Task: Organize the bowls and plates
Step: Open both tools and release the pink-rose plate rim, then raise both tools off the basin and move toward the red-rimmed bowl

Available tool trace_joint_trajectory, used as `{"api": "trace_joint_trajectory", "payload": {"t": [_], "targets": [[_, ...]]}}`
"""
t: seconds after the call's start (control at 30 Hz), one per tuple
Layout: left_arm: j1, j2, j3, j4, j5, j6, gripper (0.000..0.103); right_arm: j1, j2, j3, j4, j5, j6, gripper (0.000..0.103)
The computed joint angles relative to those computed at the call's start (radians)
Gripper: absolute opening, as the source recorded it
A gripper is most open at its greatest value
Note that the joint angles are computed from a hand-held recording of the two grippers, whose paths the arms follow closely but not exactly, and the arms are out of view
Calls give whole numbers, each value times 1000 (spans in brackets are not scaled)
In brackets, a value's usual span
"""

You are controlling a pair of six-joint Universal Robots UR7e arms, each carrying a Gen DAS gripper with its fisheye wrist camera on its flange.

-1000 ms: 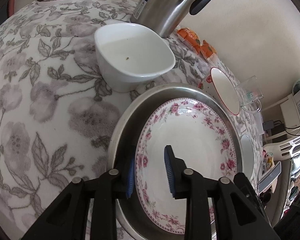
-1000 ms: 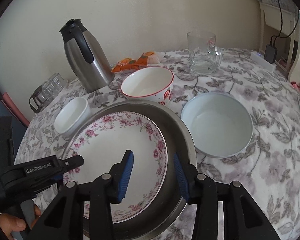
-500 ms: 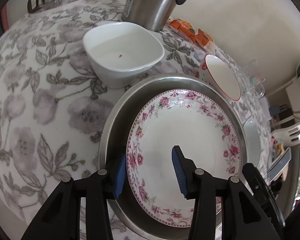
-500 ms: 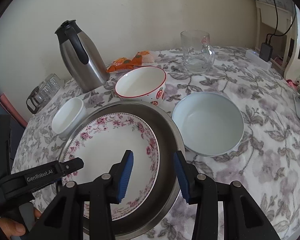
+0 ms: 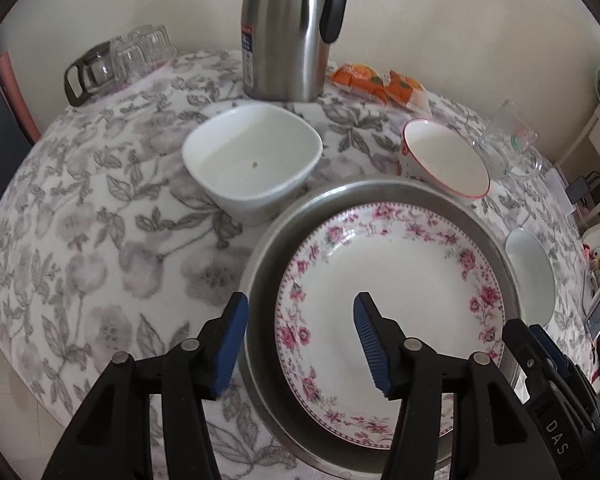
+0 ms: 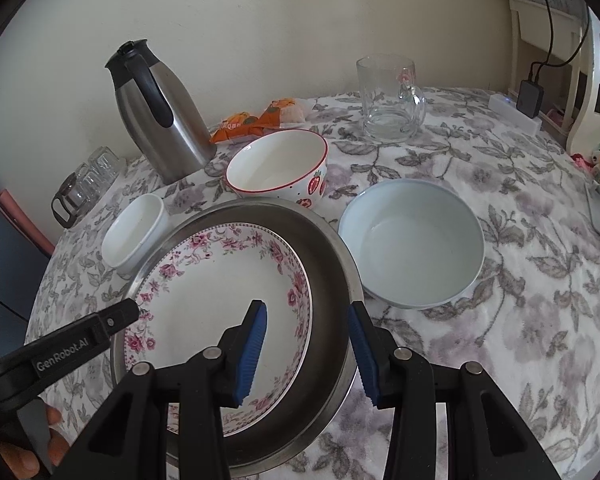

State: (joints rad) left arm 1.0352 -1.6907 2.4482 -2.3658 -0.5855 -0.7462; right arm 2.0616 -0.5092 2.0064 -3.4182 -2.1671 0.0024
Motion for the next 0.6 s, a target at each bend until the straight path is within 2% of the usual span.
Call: {"api": "trace_joint_trajectory", "payload": {"t": [0.07,0.13,0.17,0.2,0.27,0.5,0.53,0.57,0.6], "targets": [[-12,-17,2,22,19,-31,64,8,1,-1,-15,-17,-8,62],[-26,-38,5,61,44,-72,65,15,2,-1,-31,-32,-20,64],[-30,-45,4,84,57,-92,69,18,3,-4,-28,-40,-23,68],[-34,-52,3,109,75,-116,78,19,4,-6,-24,-48,-26,71],[-39,-57,0,150,108,-158,86,20,9,-11,-26,-64,-34,78],[-40,-76,-23,356,173,-324,86,16,15,-16,-15,-84,-40,89],[-39,-76,-25,377,180,-341,86,16,15,-16,-14,-85,-40,94],[-37,-77,-29,402,187,-361,87,16,15,-16,-13,-87,-39,103],[-37,-80,-31,420,192,-377,88,15,15,-15,-16,-88,-39,103]]}}
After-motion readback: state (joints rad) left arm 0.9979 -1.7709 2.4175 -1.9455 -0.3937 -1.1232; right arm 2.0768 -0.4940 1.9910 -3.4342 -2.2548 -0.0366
